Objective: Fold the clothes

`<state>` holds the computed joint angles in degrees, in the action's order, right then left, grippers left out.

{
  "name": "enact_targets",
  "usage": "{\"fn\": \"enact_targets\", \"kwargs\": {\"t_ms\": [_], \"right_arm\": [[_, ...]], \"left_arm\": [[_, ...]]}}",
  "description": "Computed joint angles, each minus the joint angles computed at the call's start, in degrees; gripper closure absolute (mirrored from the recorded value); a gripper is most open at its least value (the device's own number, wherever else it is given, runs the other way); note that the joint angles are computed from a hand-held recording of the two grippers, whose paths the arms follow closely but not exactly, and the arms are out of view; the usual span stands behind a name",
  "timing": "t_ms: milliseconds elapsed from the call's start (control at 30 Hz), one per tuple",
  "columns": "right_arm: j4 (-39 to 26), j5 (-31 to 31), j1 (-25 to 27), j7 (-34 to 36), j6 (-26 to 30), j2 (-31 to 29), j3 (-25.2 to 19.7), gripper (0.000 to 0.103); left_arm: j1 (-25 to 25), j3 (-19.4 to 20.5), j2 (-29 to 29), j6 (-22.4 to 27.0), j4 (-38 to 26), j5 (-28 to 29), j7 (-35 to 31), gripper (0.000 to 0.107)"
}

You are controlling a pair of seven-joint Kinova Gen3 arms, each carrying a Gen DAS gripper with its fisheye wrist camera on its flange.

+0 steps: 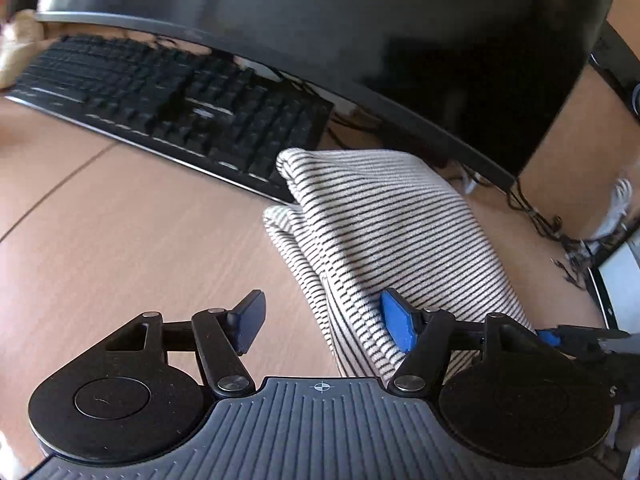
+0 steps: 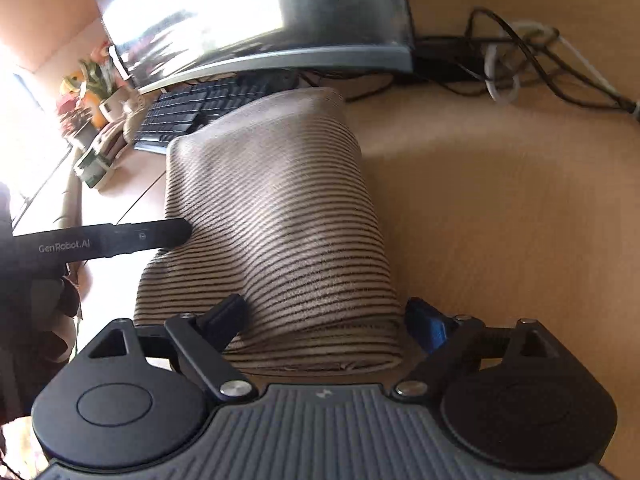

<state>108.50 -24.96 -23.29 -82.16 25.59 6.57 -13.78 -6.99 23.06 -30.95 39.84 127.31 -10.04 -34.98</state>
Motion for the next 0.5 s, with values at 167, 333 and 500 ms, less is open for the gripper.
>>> {"fn": "enact_targets", "kwargs": {"t_ms": [167, 333, 500], "right_arm": [[3.5, -2.6, -10.3, 10.3, -2.7, -5.8, 9.8, 0.0], [7.4, -9.5, -21.9, 21.9, -2.7, -12.6, 23.1, 0.0], [10.7, -18.5, -22.4, 33.0, -1.5, -17.1, 27.5, 0.0]], "left_arm": [[-7.0, 12.8, -6.1, 11.1, -4.9, -0.2, 11.7, 0.038], [-17.2, 25.3, -14.4, 22.7, -12.7, 4.6, 17.0, 0.014], [-28.0, 35.0, -20.5, 34.4, -23.4, 9.7, 19.2, 0.004]]}}
